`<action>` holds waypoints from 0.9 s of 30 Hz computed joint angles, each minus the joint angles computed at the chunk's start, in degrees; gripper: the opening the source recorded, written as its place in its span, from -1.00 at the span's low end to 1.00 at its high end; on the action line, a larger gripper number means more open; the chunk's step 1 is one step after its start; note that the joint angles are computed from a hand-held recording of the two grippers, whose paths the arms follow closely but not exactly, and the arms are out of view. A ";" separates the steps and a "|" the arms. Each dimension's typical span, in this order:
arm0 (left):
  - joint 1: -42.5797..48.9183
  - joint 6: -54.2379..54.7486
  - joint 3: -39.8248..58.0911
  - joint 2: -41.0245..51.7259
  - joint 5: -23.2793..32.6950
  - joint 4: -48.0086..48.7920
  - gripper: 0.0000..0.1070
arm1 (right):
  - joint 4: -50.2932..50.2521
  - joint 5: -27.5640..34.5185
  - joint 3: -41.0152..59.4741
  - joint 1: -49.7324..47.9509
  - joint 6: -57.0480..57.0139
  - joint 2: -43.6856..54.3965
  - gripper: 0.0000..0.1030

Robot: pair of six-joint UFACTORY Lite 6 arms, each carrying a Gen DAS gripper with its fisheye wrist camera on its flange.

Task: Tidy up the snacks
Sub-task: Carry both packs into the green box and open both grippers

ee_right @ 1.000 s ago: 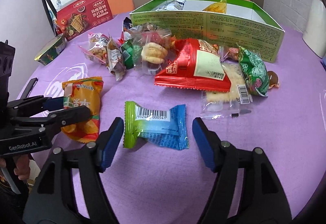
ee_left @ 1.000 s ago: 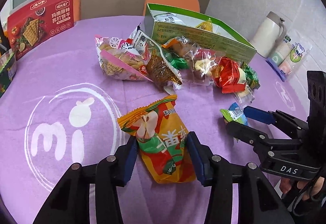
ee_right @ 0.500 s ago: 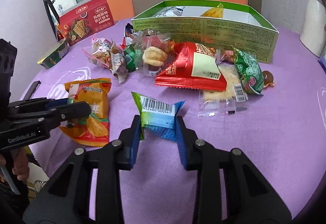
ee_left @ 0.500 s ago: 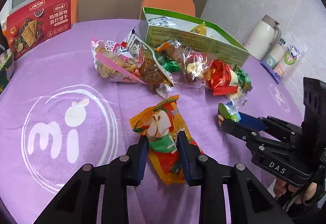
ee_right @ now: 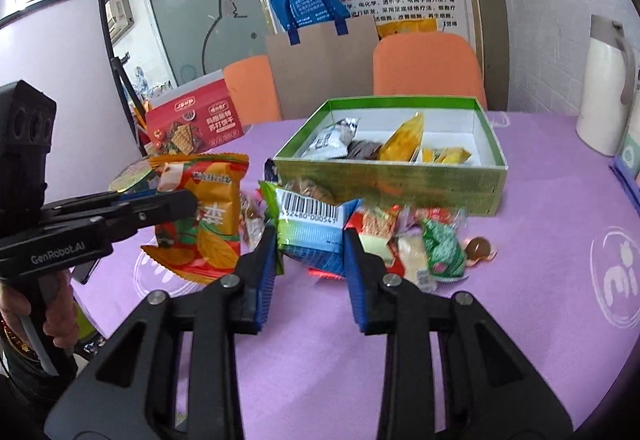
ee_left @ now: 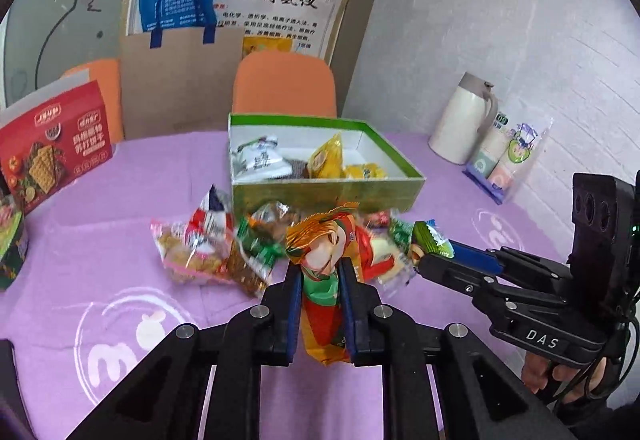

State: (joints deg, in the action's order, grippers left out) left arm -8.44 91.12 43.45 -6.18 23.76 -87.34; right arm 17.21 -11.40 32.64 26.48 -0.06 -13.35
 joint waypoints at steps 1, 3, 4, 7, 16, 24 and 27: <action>-1.04 -1.48 2.30 0.59 -0.88 1.01 -0.69 | -0.95 0.07 1.04 -1.29 0.07 0.38 -0.33; -3.31 -4.65 7.64 3.00 -2.99 3.29 -0.69 | -1.59 0.39 3.87 -3.94 -0.72 2.11 -0.33; -4.42 -6.79 10.72 4.94 -4.07 4.74 -0.69 | -2.98 0.38 5.41 -5.58 -0.07 3.52 -0.33; -6.40 -12.75 20.06 11.67 -6.15 8.79 -0.69 | -9.51 0.51 9.56 -10.13 5.06 8.07 -0.33; -8.86 -44.37 51.89 38.24 -5.06 35.67 -0.69 | -32.26 0.84 23.61 -20.80 22.71 23.33 -0.32; -9.47 -62.99 75.52 57.20 1.08 52.93 -0.68 | -48.85 0.67 36.83 -23.80 35.87 37.24 -0.30; -9.97 -66.93 82.15 62.28 2.44 57.36 -0.62 | -50.75 0.13 40.12 -23.57 35.88 41.28 -0.15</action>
